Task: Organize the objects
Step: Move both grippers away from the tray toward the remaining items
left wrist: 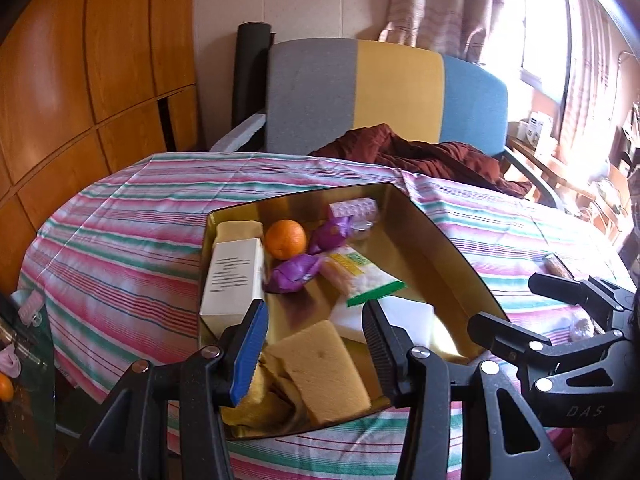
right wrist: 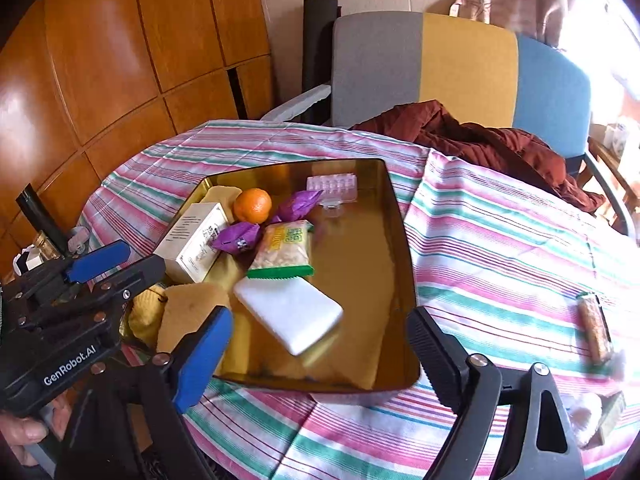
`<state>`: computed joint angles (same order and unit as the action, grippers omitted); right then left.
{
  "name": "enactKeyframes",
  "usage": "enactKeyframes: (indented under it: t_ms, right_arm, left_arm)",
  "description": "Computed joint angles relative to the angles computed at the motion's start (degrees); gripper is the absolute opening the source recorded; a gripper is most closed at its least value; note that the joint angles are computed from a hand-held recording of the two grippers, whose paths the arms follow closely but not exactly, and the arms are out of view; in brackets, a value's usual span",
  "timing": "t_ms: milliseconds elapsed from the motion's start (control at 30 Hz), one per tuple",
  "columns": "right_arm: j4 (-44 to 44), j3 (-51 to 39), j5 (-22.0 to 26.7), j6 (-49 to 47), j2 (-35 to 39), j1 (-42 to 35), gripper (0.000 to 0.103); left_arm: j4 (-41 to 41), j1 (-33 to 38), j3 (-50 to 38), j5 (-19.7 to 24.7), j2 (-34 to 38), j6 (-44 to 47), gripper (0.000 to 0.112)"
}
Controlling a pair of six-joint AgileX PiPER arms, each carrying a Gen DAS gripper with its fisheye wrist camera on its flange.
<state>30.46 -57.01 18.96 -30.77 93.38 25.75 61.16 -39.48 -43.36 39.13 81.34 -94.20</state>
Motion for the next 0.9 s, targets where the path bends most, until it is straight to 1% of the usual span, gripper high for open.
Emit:
enactKeyframes:
  t_ms: [100, 233, 400, 500, 533, 633, 733, 800, 833, 900]
  right_arm:
    - [0.7, 1.0, 0.1, -0.8, -0.9, -1.4, 0.103]
    - [0.9, 1.7, 0.5, -2.4, -1.5, -3.4, 0.103]
    - [-1.9, 2.8, -0.8, 0.1, -1.9, -6.6, 0.103]
    - [1.8, 3.5, -1.7, -3.1, -2.6, -10.4, 0.103]
    - [-0.1, 3.6, -2.3, -1.2, -2.8, -11.4, 0.103]
    - [-10.0, 3.5, -4.4, 8.6, -3.4, -14.5, 0.103]
    - [-21.4, 1.9, -4.7, 21.0, -3.2, -18.3, 0.103]
    - [-23.6, 0.4, -4.3, 23.1, -2.6, -22.0, 0.103]
    - [-21.9, -0.9, -3.4, 21.0, -2.0, -23.9, 0.103]
    - [-23.5, -2.8, -2.4, 21.6, -1.0, -27.1, 0.103]
  left_arm:
    - [-0.5, -1.3, -0.8, 0.3, 0.5, 0.7, 0.049]
    - [-0.7, -2.8, -1.7, 0.1, 1.4, 1.5, 0.049]
    - [-0.2, -4.9, -3.6, 1.0, 3.2, 2.2, 0.049]
    - [-1.1, -5.2, -4.7, 0.2, 4.1, 3.8, 0.049]
    - [-1.4, -5.3, -5.1, 0.0, 4.5, 4.4, 0.049]
    - [-2.3, -6.0, -6.4, -0.6, 5.6, 6.3, 0.049]
    - [-3.5, -6.8, -8.1, -1.2, 7.0, 8.7, 0.049]
    - [-4.1, -7.3, -9.4, -1.6, 8.1, 10.2, 0.049]
    - [-4.4, -7.6, -10.1, -1.6, 8.6, 10.7, 0.049]
    - [-5.3, -8.0, -11.8, -2.1, 9.9, 12.4, 0.049]
